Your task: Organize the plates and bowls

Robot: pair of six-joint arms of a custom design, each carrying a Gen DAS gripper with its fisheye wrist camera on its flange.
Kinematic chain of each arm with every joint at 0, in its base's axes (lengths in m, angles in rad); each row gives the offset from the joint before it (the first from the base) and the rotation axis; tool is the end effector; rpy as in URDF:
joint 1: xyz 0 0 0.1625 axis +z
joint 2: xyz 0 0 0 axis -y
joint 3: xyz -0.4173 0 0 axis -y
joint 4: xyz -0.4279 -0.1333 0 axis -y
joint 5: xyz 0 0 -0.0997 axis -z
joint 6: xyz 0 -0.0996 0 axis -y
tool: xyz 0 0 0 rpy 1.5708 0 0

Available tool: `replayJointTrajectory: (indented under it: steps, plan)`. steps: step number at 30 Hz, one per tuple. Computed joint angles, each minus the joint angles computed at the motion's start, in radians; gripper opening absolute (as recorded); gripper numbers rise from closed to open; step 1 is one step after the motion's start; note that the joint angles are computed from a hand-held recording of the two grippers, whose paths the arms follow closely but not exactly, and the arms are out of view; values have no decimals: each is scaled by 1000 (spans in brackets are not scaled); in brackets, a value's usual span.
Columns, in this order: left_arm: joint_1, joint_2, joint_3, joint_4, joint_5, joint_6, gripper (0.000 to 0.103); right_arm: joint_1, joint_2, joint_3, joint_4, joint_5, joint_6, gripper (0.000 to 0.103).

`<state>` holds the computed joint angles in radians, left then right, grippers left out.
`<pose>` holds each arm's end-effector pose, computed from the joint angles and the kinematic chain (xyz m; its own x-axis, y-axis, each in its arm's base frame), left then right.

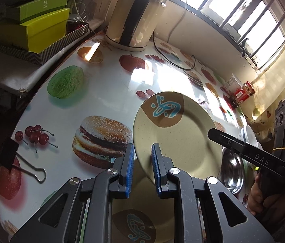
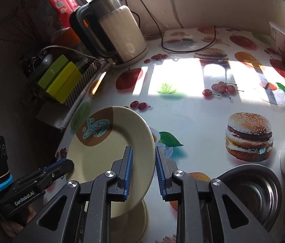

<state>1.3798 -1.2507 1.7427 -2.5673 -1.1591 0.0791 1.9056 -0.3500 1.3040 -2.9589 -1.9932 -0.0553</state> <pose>0.0485 -0.6611 0.3248 -0.9204 0.0520 -0.3874 0.2397 0.8581 -0.4542 0.3397 -0.6951 -0.0839 -0.9002 -0.1840 0.3946 -0.3484 0.8480 -0.3994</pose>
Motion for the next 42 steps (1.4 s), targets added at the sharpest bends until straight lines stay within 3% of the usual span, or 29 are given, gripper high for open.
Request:
replayJointTrajectory:
  steps: [19, 42]
  plan:
    - [15, -94, 126, -19, 10, -31, 18, 12, -18, 116, -54, 18, 46, 22]
    - [13, -152, 205, -35, 16, -38, 18, 22, -30, 189, -101, 0, 45, 22]
